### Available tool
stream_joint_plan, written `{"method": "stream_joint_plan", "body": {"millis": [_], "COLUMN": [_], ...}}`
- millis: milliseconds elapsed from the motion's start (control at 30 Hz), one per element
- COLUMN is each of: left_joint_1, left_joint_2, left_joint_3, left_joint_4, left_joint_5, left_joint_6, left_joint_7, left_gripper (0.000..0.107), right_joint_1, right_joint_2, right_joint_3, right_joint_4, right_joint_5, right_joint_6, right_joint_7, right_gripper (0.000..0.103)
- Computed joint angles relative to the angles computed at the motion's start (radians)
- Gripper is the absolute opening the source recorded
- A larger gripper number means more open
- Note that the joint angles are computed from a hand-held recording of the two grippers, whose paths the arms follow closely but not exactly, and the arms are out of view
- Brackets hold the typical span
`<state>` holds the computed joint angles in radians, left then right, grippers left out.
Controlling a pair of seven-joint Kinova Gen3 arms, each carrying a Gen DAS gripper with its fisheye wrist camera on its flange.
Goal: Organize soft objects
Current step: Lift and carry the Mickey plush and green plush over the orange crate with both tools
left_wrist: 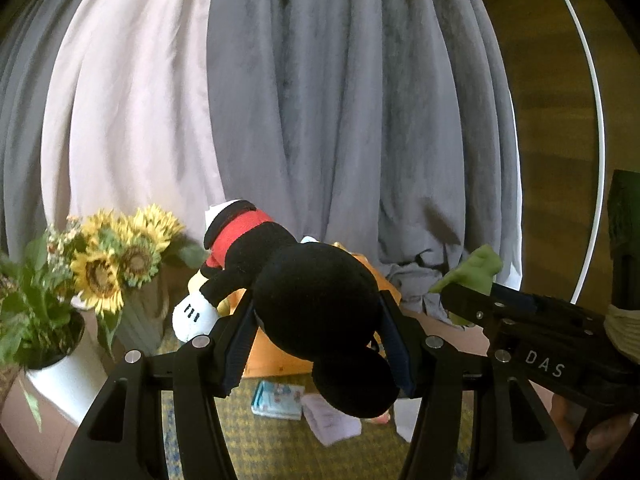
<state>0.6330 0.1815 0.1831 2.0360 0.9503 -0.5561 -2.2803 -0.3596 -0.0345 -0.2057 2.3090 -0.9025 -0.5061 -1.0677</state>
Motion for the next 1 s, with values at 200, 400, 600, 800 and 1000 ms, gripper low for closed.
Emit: {"method": "stream_joint_plan", "body": {"millis": [200,400,600,800,1000], "left_joint_1": [-0.032,-0.051,-0.062,-0.062,-0.017], "left_joint_2": [0.012,0.030,0.066,0.118,0.198], "left_joint_3": [-0.020,-0.059,-0.096,-0.161,-0.272], "left_joint_4": [-0.049,-0.127,-0.195,-0.298,-0.422], "left_joint_5": [-0.067,-0.055,-0.087,-0.118,-0.139], "left_joint_6": [0.050,0.144,0.199,0.297,0.388], "left_joint_7": [0.015,-0.030,-0.020,0.012,0.046], "left_gripper": [0.057,0.057,0.057,0.057,0.057], "right_joint_1": [-0.003,-0.015,-0.024,-0.018,-0.019], "right_joint_2": [0.024,0.055,0.099,0.148,0.216], "right_joint_3": [0.013,0.037,0.072,0.121,0.180], "right_joint_4": [-0.053,-0.109,-0.180,-0.262,-0.353], "right_joint_5": [-0.012,-0.018,-0.014,0.026,0.065], "right_joint_6": [-0.005,-0.017,0.000,0.066,0.117], "right_joint_7": [0.024,0.048,0.071,0.059,0.047], "right_gripper": [0.044,0.044,0.044,0.044,0.044]}}
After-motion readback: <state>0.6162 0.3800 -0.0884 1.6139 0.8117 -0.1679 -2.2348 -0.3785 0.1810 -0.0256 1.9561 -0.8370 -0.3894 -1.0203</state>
